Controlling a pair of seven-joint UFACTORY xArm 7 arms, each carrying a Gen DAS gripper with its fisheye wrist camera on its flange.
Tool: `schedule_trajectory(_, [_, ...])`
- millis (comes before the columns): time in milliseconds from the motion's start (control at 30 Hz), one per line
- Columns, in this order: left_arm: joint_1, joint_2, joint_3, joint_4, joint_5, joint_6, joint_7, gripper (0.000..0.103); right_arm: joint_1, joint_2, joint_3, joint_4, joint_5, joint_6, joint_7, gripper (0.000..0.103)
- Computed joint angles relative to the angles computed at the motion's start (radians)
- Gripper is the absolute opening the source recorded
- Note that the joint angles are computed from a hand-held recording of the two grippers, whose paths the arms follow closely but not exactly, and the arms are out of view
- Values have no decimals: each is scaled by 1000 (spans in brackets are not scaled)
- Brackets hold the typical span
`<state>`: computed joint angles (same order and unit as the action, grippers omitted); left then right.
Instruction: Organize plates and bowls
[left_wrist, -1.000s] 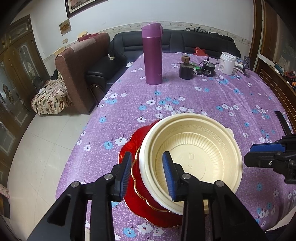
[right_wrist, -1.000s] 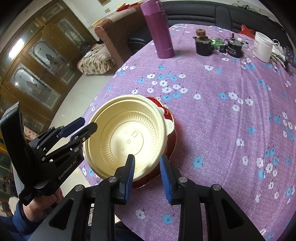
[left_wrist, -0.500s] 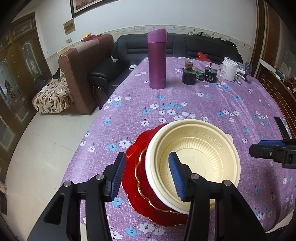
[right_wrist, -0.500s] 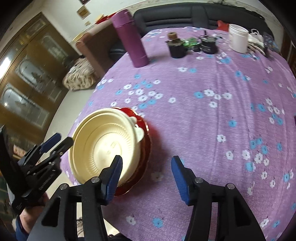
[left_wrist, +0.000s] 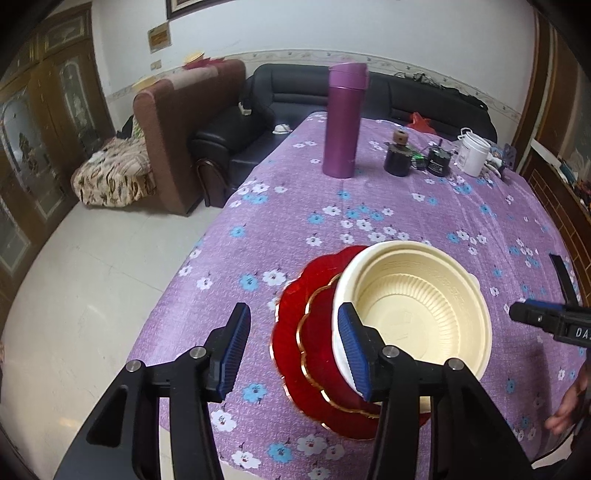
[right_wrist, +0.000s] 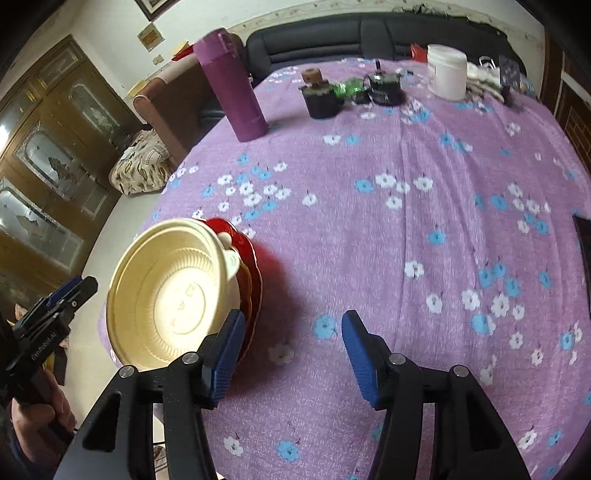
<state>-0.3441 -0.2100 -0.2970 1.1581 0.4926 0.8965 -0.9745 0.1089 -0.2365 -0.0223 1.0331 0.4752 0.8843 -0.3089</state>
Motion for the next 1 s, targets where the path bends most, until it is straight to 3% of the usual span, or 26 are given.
schedule_trajectory(200, [21,-56,29,-72,-67,-19,11,48,-6,29,-25,11,98,74,-49,59])
schedule_trajectory(367, [27,-91,78,-157,-232,-117,82,48,-13,52,-25,22,141,141,-87,59])
schedule_trajectory(467, [32,-87,81,-182,-288,-141,131,42,-21,64,-21,21,169,176,-105,59])
schedule_trajectory(500, [32,-85,82,-187,-304,-145,145,35,-22,64,-18,18,172,180,-114,58])
schedule_trajectory(633, [27,-68,92,-204,-378,-173,207,24,-24,61,-5,-1,169,166,-137,40])
schedule_trajectory(1000, [32,10,96,-163,-407,-172,316,24,-10,96,18,12,172,145,-137,38])
